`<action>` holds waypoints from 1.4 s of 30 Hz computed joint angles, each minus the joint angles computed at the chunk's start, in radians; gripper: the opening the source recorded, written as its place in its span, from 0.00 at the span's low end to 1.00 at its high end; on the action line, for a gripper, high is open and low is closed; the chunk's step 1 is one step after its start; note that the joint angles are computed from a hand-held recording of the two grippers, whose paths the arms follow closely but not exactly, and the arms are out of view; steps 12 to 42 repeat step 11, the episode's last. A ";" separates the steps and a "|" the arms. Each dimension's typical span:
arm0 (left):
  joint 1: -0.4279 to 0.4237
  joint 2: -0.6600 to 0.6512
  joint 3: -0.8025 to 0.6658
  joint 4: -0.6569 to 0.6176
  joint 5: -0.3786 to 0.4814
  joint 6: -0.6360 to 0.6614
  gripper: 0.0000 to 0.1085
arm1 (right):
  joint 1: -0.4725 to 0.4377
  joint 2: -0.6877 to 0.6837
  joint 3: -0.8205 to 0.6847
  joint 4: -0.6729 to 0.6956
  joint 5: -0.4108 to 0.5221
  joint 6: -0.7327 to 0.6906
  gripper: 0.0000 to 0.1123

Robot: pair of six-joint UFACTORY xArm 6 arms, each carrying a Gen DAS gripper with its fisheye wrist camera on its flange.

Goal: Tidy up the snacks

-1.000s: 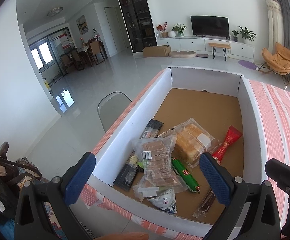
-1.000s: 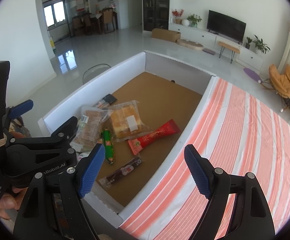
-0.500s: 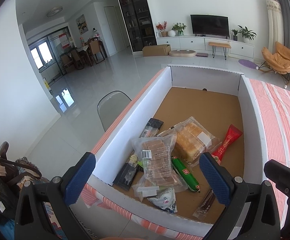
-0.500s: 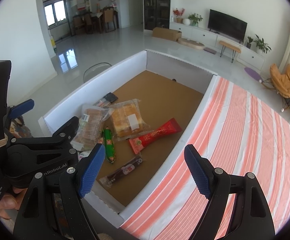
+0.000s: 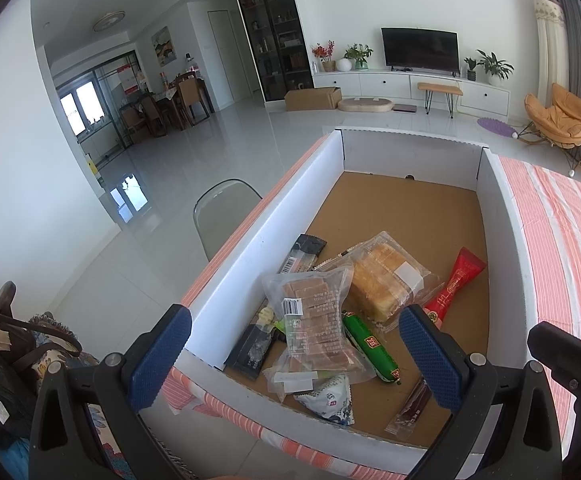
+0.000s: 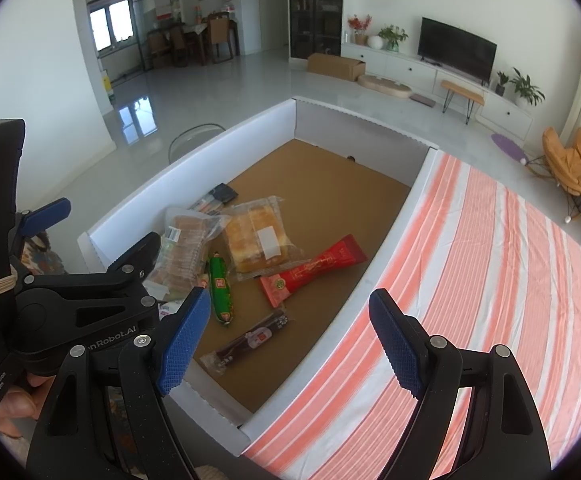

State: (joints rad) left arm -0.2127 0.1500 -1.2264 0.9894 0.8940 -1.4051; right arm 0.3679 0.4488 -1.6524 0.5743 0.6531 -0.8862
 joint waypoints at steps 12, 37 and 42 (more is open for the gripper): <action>0.013 -0.015 0.036 -0.008 -0.051 -0.024 0.95 | 0.002 -0.005 0.009 0.001 0.001 -0.004 0.75; 0.013 -0.015 0.036 -0.008 -0.051 -0.024 0.95 | 0.002 -0.005 0.009 0.001 0.001 -0.004 0.75; 0.013 -0.015 0.036 -0.008 -0.051 -0.024 0.95 | 0.002 -0.005 0.009 0.001 0.001 -0.004 0.75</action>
